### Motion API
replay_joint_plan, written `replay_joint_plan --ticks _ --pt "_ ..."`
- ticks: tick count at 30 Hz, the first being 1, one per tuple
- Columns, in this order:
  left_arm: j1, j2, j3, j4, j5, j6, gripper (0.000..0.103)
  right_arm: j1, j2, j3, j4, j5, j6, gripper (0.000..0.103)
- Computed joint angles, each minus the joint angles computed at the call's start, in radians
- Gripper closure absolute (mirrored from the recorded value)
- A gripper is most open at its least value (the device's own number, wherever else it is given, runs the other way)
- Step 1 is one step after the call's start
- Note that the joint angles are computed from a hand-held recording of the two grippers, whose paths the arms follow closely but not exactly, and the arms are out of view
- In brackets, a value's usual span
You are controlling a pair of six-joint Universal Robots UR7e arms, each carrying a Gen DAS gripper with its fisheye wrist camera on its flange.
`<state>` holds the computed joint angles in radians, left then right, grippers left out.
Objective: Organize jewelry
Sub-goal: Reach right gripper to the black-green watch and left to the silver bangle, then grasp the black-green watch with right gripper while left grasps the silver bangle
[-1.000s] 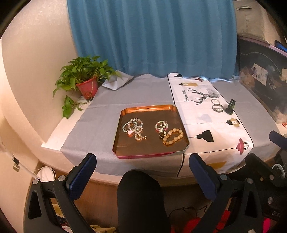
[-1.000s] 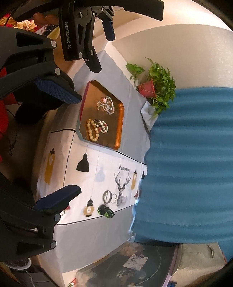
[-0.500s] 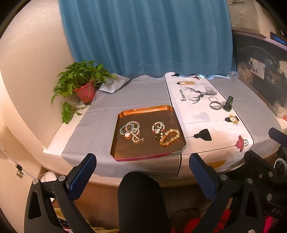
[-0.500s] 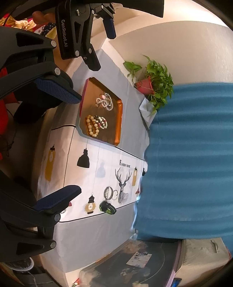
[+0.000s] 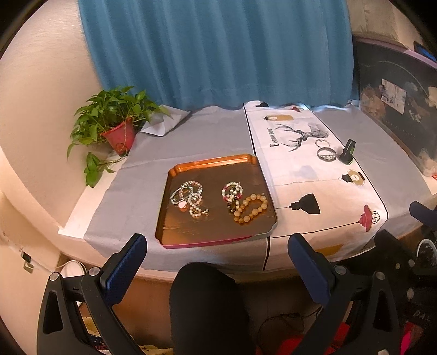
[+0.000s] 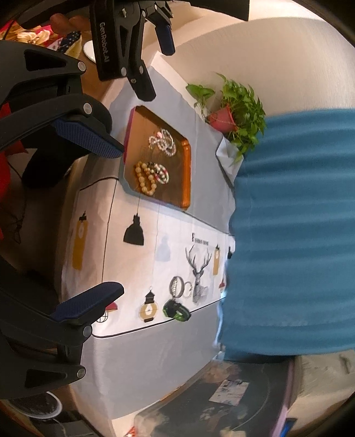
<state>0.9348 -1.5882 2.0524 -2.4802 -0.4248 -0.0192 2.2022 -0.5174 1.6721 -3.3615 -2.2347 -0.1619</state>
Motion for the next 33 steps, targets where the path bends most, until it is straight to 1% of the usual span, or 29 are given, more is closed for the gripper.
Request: replay_joint_plan --ticks 5,11,13,17,20,21,22,25,26,28,30,33 --pt "0.032 0.064 -0.046 -0.006 -0.023 0.005 0.001 -0.049 -0.002 -0.006 0.011 -0.003 0.031 0.011" --pt "0.077 0.183 -0.137 -0.022 -0.061 0.037 0.001 -0.122 -0.002 -0.031 0.019 -0.018 0.061 0.011" --pt "0.092 0.24 -0.181 -0.036 -0.067 0.06 0.001 -0.149 0.001 -0.048 0.015 -0.027 0.067 0.011" --pt "0.134 0.358 -0.301 -0.028 -0.109 0.095 0.001 -0.205 0.014 -0.101 0.03 -0.039 0.08 0.011" --pt "0.159 0.438 -0.397 0.0 -0.144 0.097 0.001 -0.249 0.037 -0.165 0.063 -0.045 0.084 0.011" --pt "0.169 0.466 -0.433 0.009 -0.177 0.103 0.001 -0.26 0.045 -0.186 0.074 -0.048 0.084 0.011" --pt "0.183 0.503 -0.484 0.024 -0.226 0.119 0.001 -0.274 0.056 -0.213 0.086 -0.051 0.081 0.011" --pt "0.201 0.592 -0.592 0.061 -0.283 0.161 0.001 -0.308 0.094 -0.297 0.13 -0.06 0.075 0.011" --pt "0.206 0.618 -0.623 0.074 -0.286 0.172 0.001 -0.316 0.103 -0.317 0.138 -0.061 0.073 0.011" --pt "0.211 0.683 -0.692 0.076 -0.267 0.205 0.001 -0.338 0.133 -0.386 0.176 -0.065 0.061 0.011" --pt "0.217 0.719 -0.73 0.069 -0.258 0.232 0.001 -0.351 0.165 -0.449 0.207 -0.074 0.044 0.011" --pt "0.231 0.773 -0.797 0.087 -0.252 0.253 0.001 -0.37 0.213 -0.551 0.275 -0.061 0.015 0.011"
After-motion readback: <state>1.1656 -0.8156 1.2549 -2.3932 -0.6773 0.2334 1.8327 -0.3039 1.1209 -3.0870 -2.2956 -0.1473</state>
